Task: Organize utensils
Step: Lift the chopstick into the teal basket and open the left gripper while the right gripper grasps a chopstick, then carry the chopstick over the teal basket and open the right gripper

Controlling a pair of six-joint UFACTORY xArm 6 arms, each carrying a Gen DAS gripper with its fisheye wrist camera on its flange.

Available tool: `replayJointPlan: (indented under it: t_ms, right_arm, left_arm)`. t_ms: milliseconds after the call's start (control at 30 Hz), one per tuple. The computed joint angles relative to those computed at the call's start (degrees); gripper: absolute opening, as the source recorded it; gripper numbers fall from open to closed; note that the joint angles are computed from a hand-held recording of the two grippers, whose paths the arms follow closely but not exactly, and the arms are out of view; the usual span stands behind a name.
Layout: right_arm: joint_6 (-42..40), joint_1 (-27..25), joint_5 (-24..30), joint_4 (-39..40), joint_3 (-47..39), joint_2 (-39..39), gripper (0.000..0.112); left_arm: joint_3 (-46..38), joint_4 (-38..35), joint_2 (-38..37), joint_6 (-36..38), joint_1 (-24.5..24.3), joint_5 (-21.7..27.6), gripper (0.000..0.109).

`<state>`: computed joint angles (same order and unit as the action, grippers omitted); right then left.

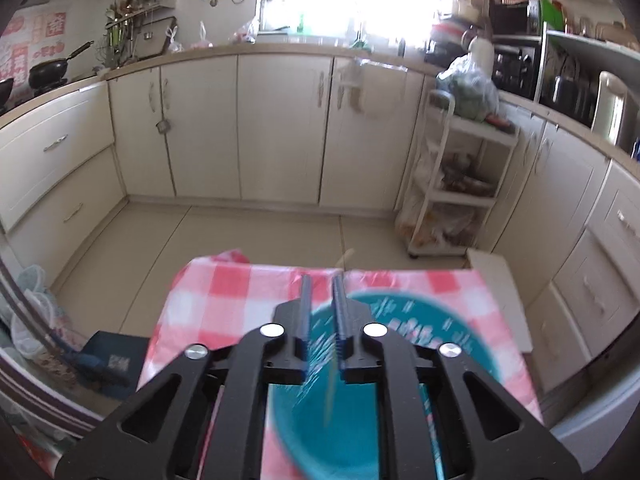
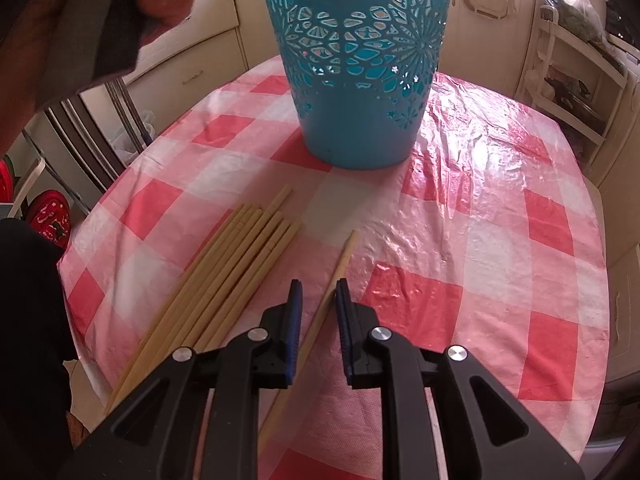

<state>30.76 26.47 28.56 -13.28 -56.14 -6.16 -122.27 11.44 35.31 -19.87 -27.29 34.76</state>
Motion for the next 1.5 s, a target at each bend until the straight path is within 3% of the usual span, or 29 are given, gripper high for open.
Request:
replayJointPlan:
  t_ms: [100, 333, 433, 533, 600, 700, 867, 1100, 1200, 1500]
  right_arm:
    - [1.0, 0.5, 0.4, -1.9, -0.2, 0.1, 0.024]
    - [4.2, 1.2, -0.5, -6.1, 0.3, 0.1, 0.030]
    - [5.4, 1.1, -1.4, -6.6, 0.8, -0.1, 0.031]
    - [6.6, 1.1, -1.5, -7.5, 0.8, -0.1, 0.031]
    - [7.2, 1.1, -1.5, -7.1, 0.8, -0.1, 0.031]
    - [7.9, 1.0, -1.4, -5.7, 0.7, -0.1, 0.031]
    - [13.2, 1.7, 0.5, -8.9, -0.1, 0.1, 0.031]
    - [17.3, 2.5, 4.7, -13.7, -1.4, 0.4, 0.012]
    - [17.5, 1.7, 3.1, -12.5, 0.5, -1.1, 0.006]
    - [15.8, -0.7, -4.8, -6.8, 5.2, -6.4, 0.005]
  left_arm:
    - [14.6, 4.8, -9.6, -4.6, 1.4, -4.6, 0.056]
    - [38.7, 3.8, -26.8, -5.0, 6.1, -12.6, 0.082]
    - [44.0, -1.5, -29.7, -1.9, 7.9, -13.8, 0.083]
    - [42.7, -9.3, -29.0, 1.8, 9.4, -9.1, 0.083]
    - [42.9, -13.8, -29.3, 4.8, 10.0, -9.1, 0.083]
    - [44.5, -14.0, -30.5, 4.8, 10.4, -10.6, 0.086]
    - [43.7, -15.9, -30.0, 7.3, 10.0, -8.8, 0.086]
    - [41.6, -14.7, -28.5, 6.2, 9.1, -6.6, 0.086]
    - [40.5, -15.5, -27.3, 6.2, 8.8, -5.3, 0.086]
    - [38.6, -14.8, -25.4, 4.4, 8.6, -3.6, 0.086]
